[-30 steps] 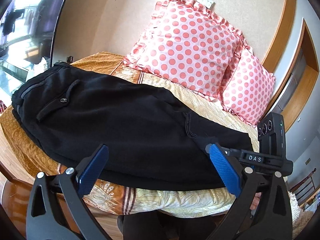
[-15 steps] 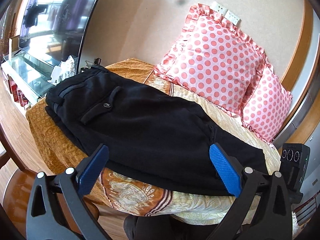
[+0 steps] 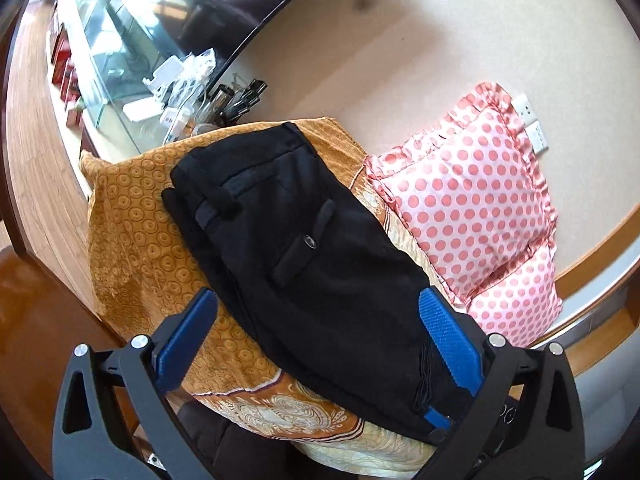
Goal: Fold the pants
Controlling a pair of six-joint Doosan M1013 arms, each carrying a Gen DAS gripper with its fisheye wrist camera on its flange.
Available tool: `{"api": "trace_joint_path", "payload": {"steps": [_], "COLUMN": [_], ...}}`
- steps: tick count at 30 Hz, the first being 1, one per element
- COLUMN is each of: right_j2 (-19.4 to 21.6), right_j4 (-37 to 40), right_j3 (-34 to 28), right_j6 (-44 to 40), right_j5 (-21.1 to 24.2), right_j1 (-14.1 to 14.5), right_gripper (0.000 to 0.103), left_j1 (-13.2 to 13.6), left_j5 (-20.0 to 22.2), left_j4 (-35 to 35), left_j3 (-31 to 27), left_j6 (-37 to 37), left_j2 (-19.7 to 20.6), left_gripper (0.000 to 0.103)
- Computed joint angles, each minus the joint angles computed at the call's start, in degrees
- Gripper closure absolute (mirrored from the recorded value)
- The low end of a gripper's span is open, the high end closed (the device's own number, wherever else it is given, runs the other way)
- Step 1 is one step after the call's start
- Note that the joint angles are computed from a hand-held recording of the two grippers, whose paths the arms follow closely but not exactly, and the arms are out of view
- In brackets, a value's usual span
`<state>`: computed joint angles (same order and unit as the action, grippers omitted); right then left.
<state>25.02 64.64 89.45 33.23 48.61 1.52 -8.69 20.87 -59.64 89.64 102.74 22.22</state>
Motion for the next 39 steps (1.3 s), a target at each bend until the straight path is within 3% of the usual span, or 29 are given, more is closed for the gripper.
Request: {"api": "trace_joint_path", "payload": {"steps": [4, 8, 18, 20, 23, 25, 27, 29, 32, 35, 37, 39], "right_j2": [0.02, 0.39, 0.63, 0.65, 0.66, 0.65, 0.64, 0.62, 0.61, 0.56, 0.61, 0.63], "right_j4": [0.04, 0.37, 1.38, 1.84, 2.01, 2.17, 2.20, 2.23, 2.49, 2.48, 2.70, 2.94], "right_j3": [-0.18, -0.46, -0.45, -0.34, -0.31, -0.26, -0.24, -0.20, -0.12, -0.10, -0.09, -0.03], "right_j6": [0.25, 0.19, -0.76, -1.22, -1.68, -2.05, -2.35, -2.45, -2.46, -2.34, -2.47, -2.63], "right_j5": [0.53, 0.63, 0.93, 0.93, 0.81, 0.77, 0.72, 0.64, 0.67, 0.72, 0.77, 0.69], "right_j1": [-0.10, -0.04, -0.08, -0.10, -0.04, 0.00, 0.03, 0.05, 0.00, -0.06, -0.09, -0.10], "right_gripper": [0.027, 0.027, 0.025, 0.024, 0.023, 0.022, 0.021, 0.021, 0.021, 0.021, 0.021, 0.021], "left_j1": [1.43, 1.68, 3.33, 3.47, 3.32, 3.35, 3.59, 3.73, 3.44, 3.12, 3.14, 3.15], "left_j5": [3.93, 4.58, 7.48, 7.54, 6.36, 5.71, 5.98, 5.82, 3.88, 2.47, 3.22, 3.89], "left_j4": [-1.03, 2.21, -12.07, -14.18, -16.88, -23.15, -30.89, -33.17, -28.36, -30.53, -33.83, -32.10], "left_j3": [-1.91, -3.02, -3.61, -3.47, -2.56, -1.33, -0.21, 0.19, 0.42, 1.64, 2.29, 1.80], "left_j6": [-3.03, -7.04, 3.25, 5.13, 7.49, 13.73, 20.15, 20.15, 13.35, 14.67, 17.07, 15.84], "left_j2": [1.93, 2.93, 4.88, 5.06, 4.84, 4.38, 4.12, 4.21, 4.11, 3.46, 3.21, 3.33], "left_gripper": [0.003, 0.003, 0.004, 0.010, 0.033, 0.045, 0.049, 0.049, 0.048, 0.048, 0.039, 0.035]}}
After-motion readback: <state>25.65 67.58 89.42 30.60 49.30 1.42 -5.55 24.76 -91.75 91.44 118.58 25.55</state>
